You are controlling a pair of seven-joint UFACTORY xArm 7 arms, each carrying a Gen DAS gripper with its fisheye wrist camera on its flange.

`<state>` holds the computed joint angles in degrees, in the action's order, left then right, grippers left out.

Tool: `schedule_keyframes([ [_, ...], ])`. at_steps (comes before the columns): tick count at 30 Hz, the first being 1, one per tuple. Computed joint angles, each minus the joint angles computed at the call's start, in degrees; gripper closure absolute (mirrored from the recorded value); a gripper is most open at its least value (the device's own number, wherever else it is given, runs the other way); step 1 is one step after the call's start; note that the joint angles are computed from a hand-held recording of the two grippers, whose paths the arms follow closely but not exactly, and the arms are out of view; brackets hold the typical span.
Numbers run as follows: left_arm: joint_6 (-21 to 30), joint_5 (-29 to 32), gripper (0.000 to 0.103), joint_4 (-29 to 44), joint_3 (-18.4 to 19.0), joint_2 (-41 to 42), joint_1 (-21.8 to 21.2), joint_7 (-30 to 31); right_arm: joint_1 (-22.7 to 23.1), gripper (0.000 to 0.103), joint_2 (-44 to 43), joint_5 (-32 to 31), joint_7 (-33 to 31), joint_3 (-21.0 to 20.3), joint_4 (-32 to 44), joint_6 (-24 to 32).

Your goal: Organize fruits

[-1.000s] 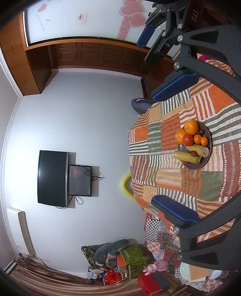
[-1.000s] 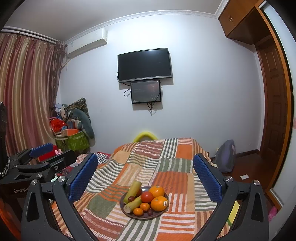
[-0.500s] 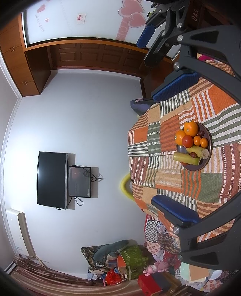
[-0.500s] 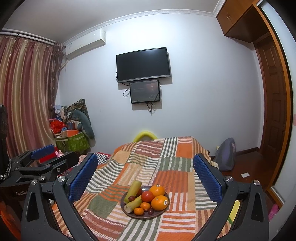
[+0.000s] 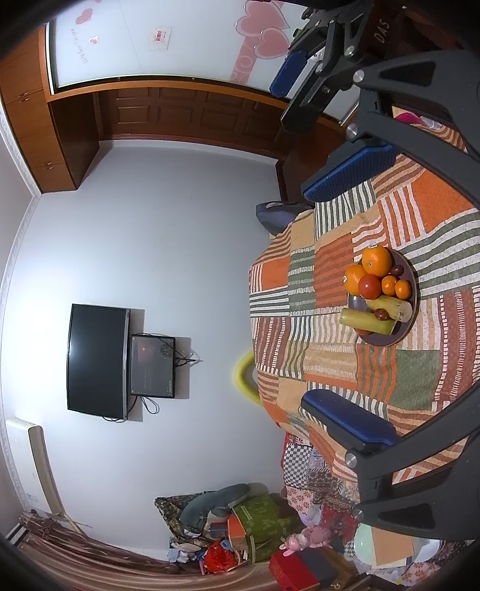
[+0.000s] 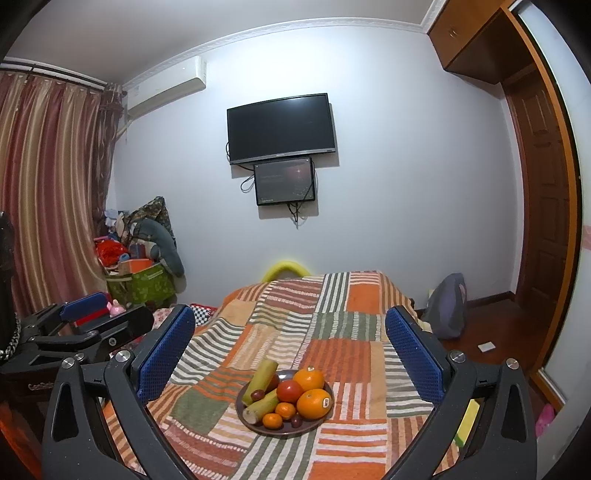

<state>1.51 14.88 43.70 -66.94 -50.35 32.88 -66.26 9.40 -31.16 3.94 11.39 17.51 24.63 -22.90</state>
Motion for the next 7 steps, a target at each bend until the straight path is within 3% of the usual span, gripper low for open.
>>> schedule_keyframes([
  [7, -0.30, 0.17, 0.000, -0.11, -0.22, 0.15, 0.18, 0.05, -0.44, 0.000, -0.12, 0.07, 0.08, 0.39, 0.08, 0.22],
])
